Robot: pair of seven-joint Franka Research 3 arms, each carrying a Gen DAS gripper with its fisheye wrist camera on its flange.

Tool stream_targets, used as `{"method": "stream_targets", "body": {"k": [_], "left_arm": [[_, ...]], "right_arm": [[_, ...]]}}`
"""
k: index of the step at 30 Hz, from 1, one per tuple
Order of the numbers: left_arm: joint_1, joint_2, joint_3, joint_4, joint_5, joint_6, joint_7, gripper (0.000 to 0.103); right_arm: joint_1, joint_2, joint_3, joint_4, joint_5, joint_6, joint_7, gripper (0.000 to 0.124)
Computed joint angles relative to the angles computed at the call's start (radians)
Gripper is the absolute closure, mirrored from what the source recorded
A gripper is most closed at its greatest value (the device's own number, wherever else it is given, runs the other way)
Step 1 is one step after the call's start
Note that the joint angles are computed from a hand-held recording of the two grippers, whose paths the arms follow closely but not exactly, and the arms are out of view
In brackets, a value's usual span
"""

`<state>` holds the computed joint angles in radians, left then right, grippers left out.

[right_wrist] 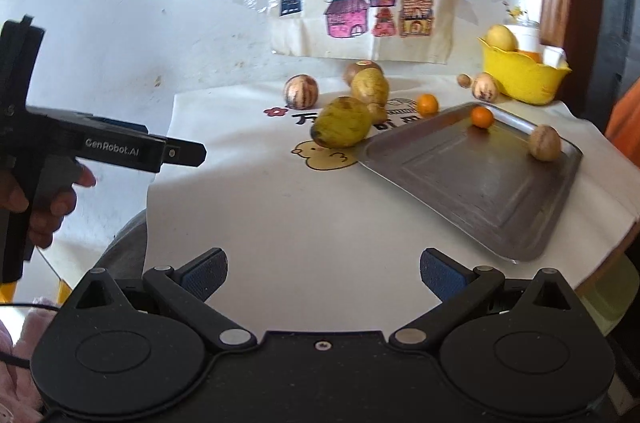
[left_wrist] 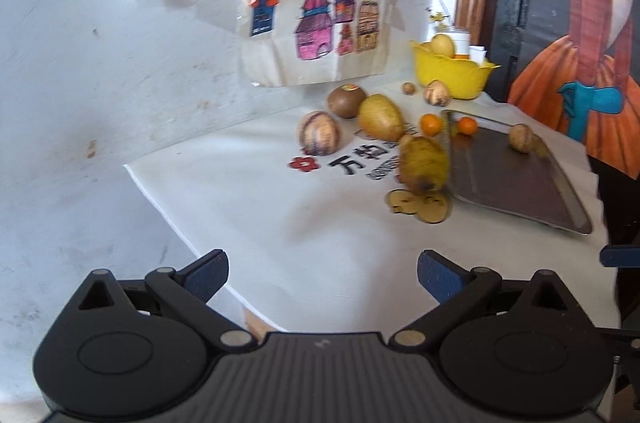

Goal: Organize fruits
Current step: 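Withdraw both tools from the tray toward the remaining fruits, then close the left tool on a striped pepino melon while the right tool grasps a small brown fruit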

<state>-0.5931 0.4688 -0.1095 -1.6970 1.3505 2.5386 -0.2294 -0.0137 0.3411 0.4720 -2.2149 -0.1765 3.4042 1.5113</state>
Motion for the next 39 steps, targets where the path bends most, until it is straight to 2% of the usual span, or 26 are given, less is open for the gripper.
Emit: {"method": "stream_targets", "body": {"k": [6, 18, 39], "left_arm": [[0.023, -0.012, 0.006, -0.021, -0.018, -0.013, 0.015, 0.000], [0.066, 0.028, 0.026, 0.028, -0.067, 0.003, 0.095, 0.000], [0.081, 0.219, 0.126, 0.290, -0.221, 0.144, 0.295, 0.000]], "right_arm": [[-0.021, 0.046, 0.033, 0.055, -0.023, -0.028, -0.052, 0.021], [0.017, 0.143, 0.030, 0.205, 0.099, -0.110, -0.214, 0.021], [0.124, 0.329, -0.020, 0.534, 0.296, -0.264, -0.493, 0.021]]}}
